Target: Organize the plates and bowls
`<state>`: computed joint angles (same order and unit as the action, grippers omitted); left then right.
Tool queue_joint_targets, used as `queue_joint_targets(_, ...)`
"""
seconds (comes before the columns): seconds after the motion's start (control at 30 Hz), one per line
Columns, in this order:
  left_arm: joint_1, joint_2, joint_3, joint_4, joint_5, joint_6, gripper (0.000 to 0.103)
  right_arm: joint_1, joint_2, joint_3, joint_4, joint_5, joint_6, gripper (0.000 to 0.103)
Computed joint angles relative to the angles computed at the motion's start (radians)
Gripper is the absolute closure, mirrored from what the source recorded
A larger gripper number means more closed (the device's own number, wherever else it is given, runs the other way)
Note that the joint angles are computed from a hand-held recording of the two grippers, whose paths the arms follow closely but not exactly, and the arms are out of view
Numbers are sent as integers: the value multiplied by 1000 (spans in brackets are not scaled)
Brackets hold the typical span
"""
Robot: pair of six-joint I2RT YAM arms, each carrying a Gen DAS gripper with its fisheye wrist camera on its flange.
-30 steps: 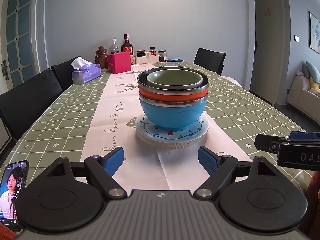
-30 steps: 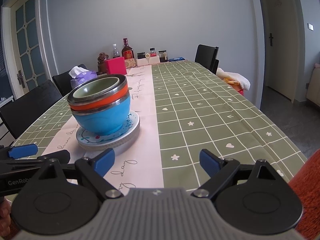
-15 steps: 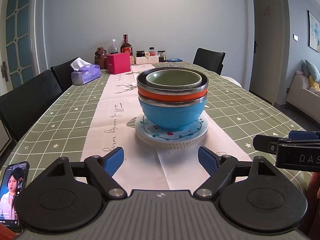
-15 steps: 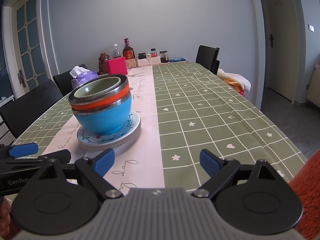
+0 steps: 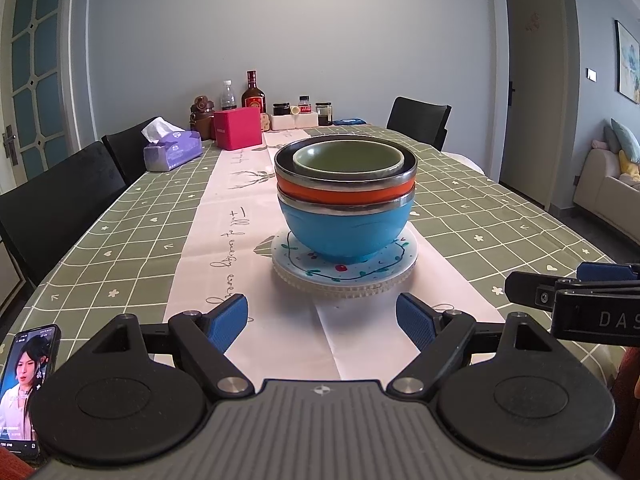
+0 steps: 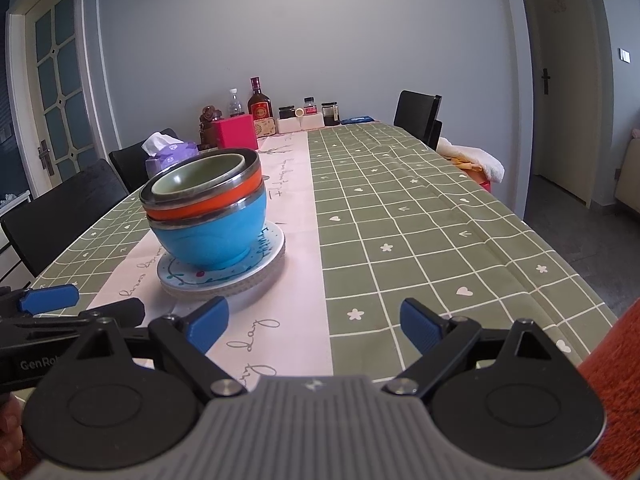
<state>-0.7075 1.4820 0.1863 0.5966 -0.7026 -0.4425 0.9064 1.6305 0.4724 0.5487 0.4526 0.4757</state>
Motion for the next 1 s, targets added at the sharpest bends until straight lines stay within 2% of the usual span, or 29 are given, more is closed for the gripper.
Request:
queue_joint_targets(0.33, 2, -10, -4, -7, 4, 0, 5, 9, 2, -2, 3, -1, -3, 12)
queue_joint_targets(0.53, -22, 6, 3, -4, -48, 2, 5, 9, 9, 3, 0, -10, -3, 12)
queue_joint_targets(1.0, -29, -4, -7, 12, -60, 8, 5, 12, 14, 5, 1, -9, 0, 12)
